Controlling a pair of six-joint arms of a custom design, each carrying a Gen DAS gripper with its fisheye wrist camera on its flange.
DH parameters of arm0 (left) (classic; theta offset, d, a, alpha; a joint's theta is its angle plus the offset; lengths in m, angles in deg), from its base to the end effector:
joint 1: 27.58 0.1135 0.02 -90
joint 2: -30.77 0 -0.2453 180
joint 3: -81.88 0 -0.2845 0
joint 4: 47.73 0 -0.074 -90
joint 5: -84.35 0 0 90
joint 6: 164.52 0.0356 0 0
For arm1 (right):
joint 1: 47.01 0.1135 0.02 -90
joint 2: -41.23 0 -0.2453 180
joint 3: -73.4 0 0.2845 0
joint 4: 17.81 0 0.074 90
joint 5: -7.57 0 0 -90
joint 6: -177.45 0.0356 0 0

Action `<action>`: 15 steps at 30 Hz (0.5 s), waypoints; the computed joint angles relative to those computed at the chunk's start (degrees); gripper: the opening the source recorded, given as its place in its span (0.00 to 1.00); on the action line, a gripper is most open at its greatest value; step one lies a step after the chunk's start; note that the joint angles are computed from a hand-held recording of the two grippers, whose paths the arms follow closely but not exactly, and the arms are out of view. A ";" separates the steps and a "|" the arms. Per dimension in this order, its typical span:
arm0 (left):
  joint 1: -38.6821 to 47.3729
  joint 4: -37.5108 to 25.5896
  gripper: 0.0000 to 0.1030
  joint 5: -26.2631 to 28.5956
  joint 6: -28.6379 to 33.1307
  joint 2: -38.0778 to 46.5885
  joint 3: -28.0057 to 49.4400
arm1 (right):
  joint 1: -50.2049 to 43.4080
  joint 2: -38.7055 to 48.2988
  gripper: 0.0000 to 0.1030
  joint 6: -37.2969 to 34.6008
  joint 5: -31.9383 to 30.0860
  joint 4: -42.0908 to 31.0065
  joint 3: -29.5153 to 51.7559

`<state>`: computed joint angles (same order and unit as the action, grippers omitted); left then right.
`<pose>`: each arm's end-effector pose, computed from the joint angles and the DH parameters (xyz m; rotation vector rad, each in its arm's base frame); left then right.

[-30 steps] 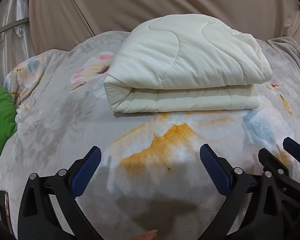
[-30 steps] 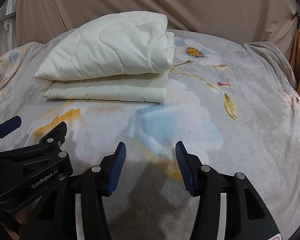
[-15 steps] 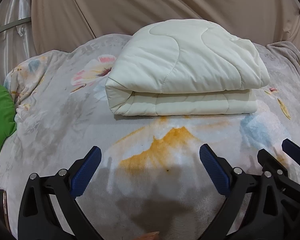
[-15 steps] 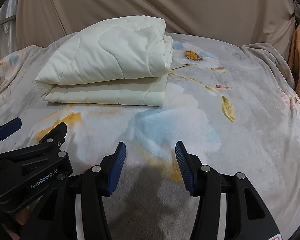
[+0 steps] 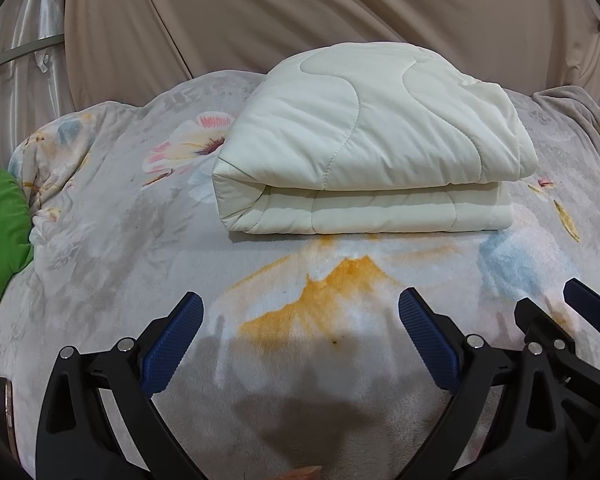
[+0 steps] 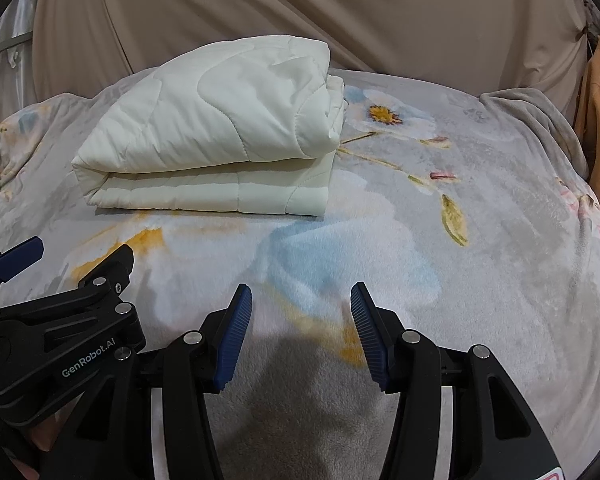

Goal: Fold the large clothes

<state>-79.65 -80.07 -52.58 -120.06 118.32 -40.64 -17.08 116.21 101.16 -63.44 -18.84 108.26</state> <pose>0.2057 -0.2216 0.1289 -0.1097 2.2275 0.2243 0.2268 0.1172 0.0962 -0.1473 2.2377 0.0303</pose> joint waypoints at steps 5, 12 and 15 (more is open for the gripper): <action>-0.20 0.25 0.92 -0.11 -0.07 -0.39 -0.34 | 0.07 -0.47 0.49 -0.20 0.23 0.40 -0.42; -0.44 0.44 0.92 -0.11 -0.23 -0.38 -0.13 | 0.61 -1.03 0.49 -0.10 1.10 0.59 -0.80; -0.53 0.10 0.91 -0.40 -0.61 -0.23 0.03 | 0.55 -1.02 0.49 -0.31 1.05 0.74 -0.85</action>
<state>-80.18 -79.96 -52.98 -120.67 118.10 -40.62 -16.53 115.20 100.84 -62.39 -18.10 107.41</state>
